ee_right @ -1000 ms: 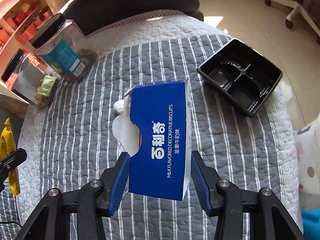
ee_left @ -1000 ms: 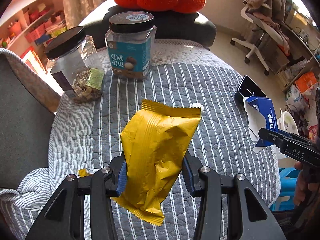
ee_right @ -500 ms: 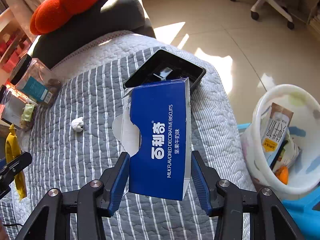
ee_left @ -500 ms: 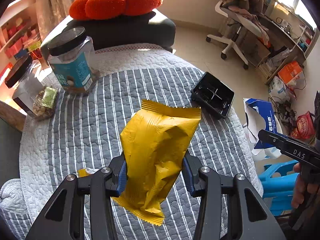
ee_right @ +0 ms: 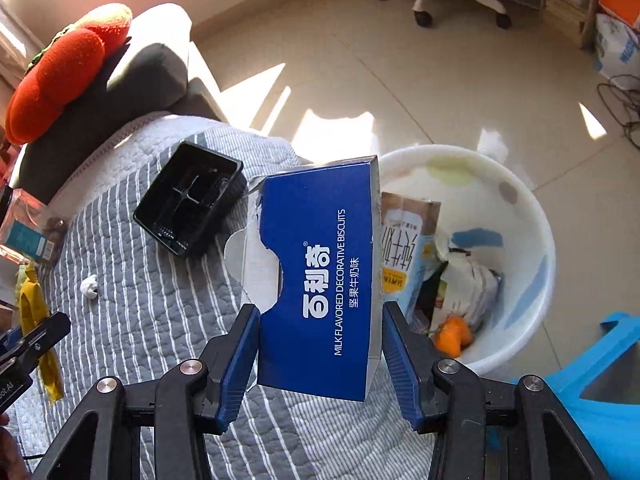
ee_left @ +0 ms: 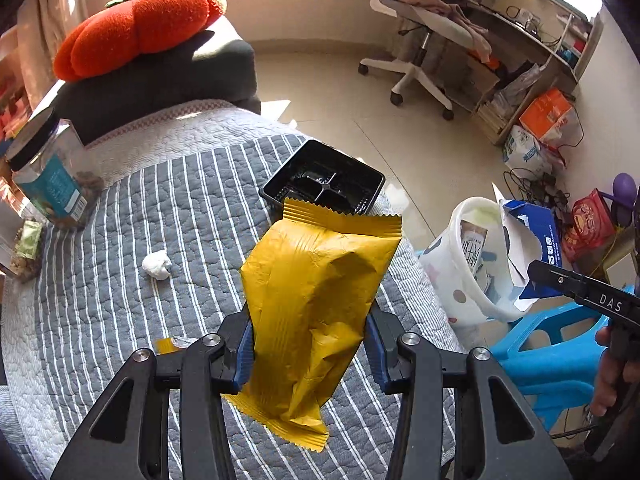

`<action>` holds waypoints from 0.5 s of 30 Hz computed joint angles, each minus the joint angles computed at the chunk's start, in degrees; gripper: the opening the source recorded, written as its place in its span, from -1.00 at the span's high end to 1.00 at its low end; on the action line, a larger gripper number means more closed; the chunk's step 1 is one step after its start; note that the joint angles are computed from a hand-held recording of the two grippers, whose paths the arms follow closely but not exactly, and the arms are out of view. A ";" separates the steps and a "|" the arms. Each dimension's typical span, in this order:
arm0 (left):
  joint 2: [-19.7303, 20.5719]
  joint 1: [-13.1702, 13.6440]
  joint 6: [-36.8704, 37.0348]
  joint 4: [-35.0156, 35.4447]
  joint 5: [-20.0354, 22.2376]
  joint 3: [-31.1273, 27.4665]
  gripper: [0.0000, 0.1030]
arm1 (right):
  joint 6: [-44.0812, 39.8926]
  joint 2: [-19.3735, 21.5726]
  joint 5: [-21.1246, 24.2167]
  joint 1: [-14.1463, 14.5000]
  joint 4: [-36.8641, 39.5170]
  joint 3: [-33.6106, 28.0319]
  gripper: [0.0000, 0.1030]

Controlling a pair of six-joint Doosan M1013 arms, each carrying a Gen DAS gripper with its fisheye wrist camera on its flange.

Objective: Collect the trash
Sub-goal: 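Lift the yellow wrapper and blue box and carry them toward the wastebasket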

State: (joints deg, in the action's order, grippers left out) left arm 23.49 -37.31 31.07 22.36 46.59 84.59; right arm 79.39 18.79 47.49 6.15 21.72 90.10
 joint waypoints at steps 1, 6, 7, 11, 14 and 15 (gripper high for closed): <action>0.59 -0.28 0.69 -0.20 -0.35 -0.79 0.06 | 0.18 -0.08 -0.09 -0.65 0.15 0.12 -0.03; 4.50 -1.78 5.32 -1.81 -1.29 -6.37 0.06 | 1.34 -0.51 -0.41 -3.37 0.44 0.86 -0.03; 5.33 -2.08 6.10 -2.27 -1.83 -7.50 0.06 | 1.62 -0.55 -0.42 -3.89 0.46 0.94 -0.03; 8.83 -3.15 9.48 -4.29 -2.94 -12.32 0.06 | 2.84 -0.88 -0.83 -5.61 -0.15 1.43 -0.04; 11.23 -3.62 11.99 -6.04 -4.24 -15.28 0.06 | 3.31 -1.06 -0.87 -6.71 -0.18 1.83 -0.04; 12.01 -3.76 12.55 -6.37 -4.90 -16.13 0.06 | 3.31 -1.18 -0.92 -7.10 -0.07 2.11 -0.04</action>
State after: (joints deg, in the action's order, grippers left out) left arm 35.50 -41.07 43.62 16.00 41.68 68.46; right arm 82.70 17.61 46.58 -0.96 21.65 92.21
